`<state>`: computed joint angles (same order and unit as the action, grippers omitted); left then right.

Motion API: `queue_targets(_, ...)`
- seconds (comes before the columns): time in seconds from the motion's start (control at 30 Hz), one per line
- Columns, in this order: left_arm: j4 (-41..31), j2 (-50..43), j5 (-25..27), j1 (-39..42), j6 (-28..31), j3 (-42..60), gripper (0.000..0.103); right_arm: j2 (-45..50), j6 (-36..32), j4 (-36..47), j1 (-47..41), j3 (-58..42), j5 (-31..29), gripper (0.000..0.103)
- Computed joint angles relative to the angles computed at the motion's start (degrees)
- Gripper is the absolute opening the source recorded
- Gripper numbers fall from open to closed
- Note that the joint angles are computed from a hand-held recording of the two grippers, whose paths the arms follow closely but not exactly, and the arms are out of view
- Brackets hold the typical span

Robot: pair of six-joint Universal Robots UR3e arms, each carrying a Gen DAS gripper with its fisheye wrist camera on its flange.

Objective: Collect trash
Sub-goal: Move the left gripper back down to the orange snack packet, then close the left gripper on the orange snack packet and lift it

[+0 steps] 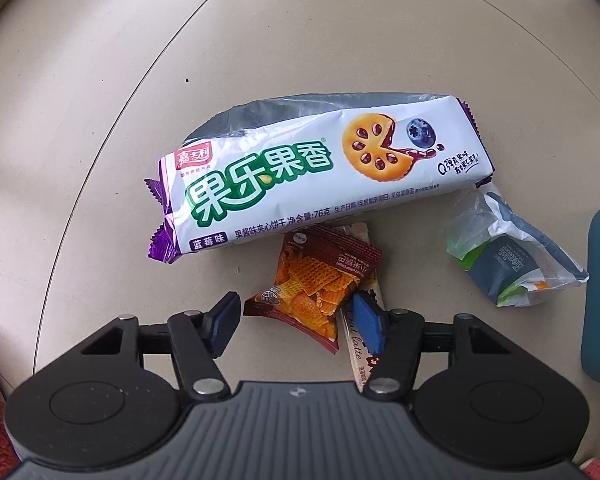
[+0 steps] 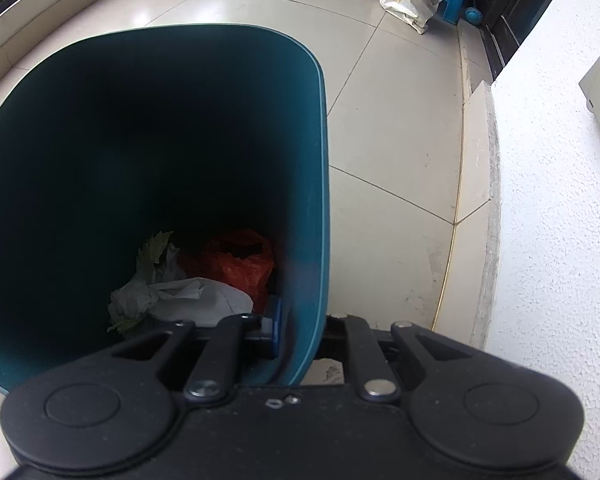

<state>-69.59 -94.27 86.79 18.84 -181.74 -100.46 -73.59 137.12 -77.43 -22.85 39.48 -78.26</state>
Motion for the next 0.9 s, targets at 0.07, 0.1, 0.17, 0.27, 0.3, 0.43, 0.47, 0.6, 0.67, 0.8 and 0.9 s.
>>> queue_targets(0.07,0.74,0.35,0.76,-0.37,-0.15,-0.52,0.056,0.08,0.18,0.01,0.04,-0.13,-0.02,0.012)
queue_targets(0.1,0.89,0.47,1.33,-0.72,-0.47,-0.56,0.050,0.12,0.23,0.00,0.06,-0.18,-0.02,0.012)
queue_targets(0.17,1.24,0.78,2.44,-1.73,-1.38,-1.14,0.049,0.34,0.21,0.39,-0.16,-0.63,0.24,0.012)
queue_targets(0.27,1.45,1.60,4.41,-3.19,-2.37,-1.22,0.048,0.41,-0.02,0.86,-0.69,-0.98,0.89,0.011)
queue_targets(0.3,1.23,1.87,4.67,-3.40,-2.65,-1.25,0.047,0.33,-0.11,0.87,-0.89,-0.92,1.09,0.011)
queue_targets(0.43,-1.86,4.48,4.29,-3.44,-4.82,-0.96,0.047,-0.43,-0.86,0.39,-1.62,0.26,1.96,0.011)
queue_targets(0.47,-2.68,5.53,4.29,-3.65,-5.32,-0.98,0.047,-0.56,-1.07,0.39,-1.88,0.47,2.29,0.011)
queue_targets(0.6,-7.45,9.02,3.99,-4.41,-6.35,1.14,0.047,-1.05,-1.19,0.24,-2.82,1.24,3.51,0.010)
queue_targets(0.67,-10.37,10.66,4.38,-5.49,-7.48,3.26,0.047,-1.30,-1.35,0.43,-3.43,1.41,4.13,0.009)
queue_targets(0.8,-16.01,10.97,5.55,-8.86,-10.42,10.76,0.047,-0.97,-1.72,2.84,-5.17,-0.76,6.40,0.007)
queue_targets(0.9,-20.86,8.96,6.73,-10.65,-11.31,18.97,0.047,-0.99,-1.62,3.71,-6.17,-1.41,7.81,0.006)
